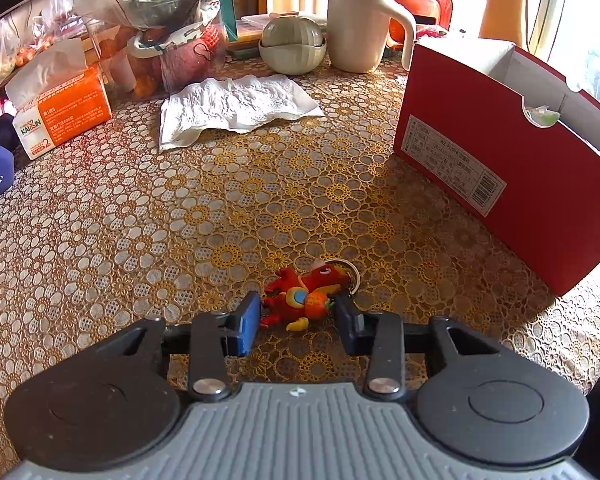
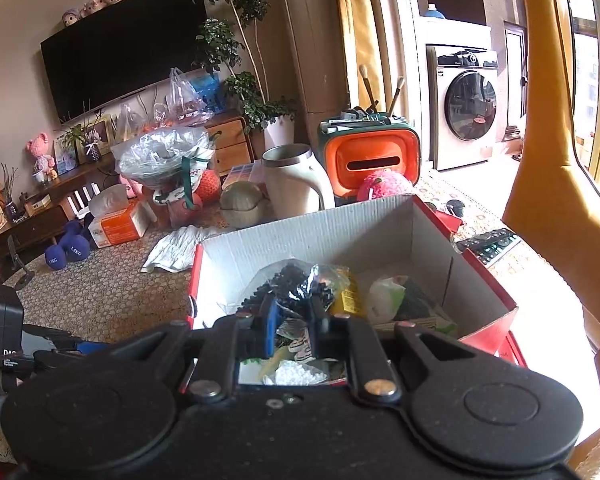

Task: Organize objects
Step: 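Carry the plush toy with the left gripper while the right gripper carries the black-item bag into the box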

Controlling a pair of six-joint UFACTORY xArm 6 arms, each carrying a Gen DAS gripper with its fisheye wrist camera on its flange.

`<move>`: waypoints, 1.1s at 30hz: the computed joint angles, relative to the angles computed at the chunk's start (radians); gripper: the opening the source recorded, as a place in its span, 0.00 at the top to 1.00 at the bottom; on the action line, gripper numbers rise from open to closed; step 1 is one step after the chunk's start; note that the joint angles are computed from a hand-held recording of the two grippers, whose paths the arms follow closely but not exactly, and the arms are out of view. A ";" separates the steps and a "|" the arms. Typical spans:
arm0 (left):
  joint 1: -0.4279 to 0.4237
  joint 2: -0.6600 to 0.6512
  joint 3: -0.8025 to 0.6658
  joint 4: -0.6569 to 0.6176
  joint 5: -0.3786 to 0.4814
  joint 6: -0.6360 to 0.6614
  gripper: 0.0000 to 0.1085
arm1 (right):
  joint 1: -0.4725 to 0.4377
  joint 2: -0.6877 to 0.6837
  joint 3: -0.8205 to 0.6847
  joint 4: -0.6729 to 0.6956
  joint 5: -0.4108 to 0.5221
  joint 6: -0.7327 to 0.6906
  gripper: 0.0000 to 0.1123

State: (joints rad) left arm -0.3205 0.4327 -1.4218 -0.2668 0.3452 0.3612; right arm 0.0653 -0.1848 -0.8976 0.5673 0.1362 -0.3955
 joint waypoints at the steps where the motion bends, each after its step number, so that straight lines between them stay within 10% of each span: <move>1: -0.001 0.001 0.000 0.008 -0.002 -0.007 0.64 | -0.003 0.002 0.000 -0.001 -0.002 0.002 0.87; 20: -0.044 -0.108 -0.056 -0.144 0.075 0.086 0.66 | -0.094 0.060 -0.061 0.123 0.042 -0.125 0.87; 33: -0.177 0.020 -0.377 -0.176 0.216 0.148 0.66 | -0.124 0.126 -0.121 0.143 0.075 -0.170 0.87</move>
State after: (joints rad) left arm -0.4976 0.4531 -1.7989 -0.4429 0.5607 0.5092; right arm -0.0588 -0.0592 -1.0189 0.7102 0.2112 -0.5655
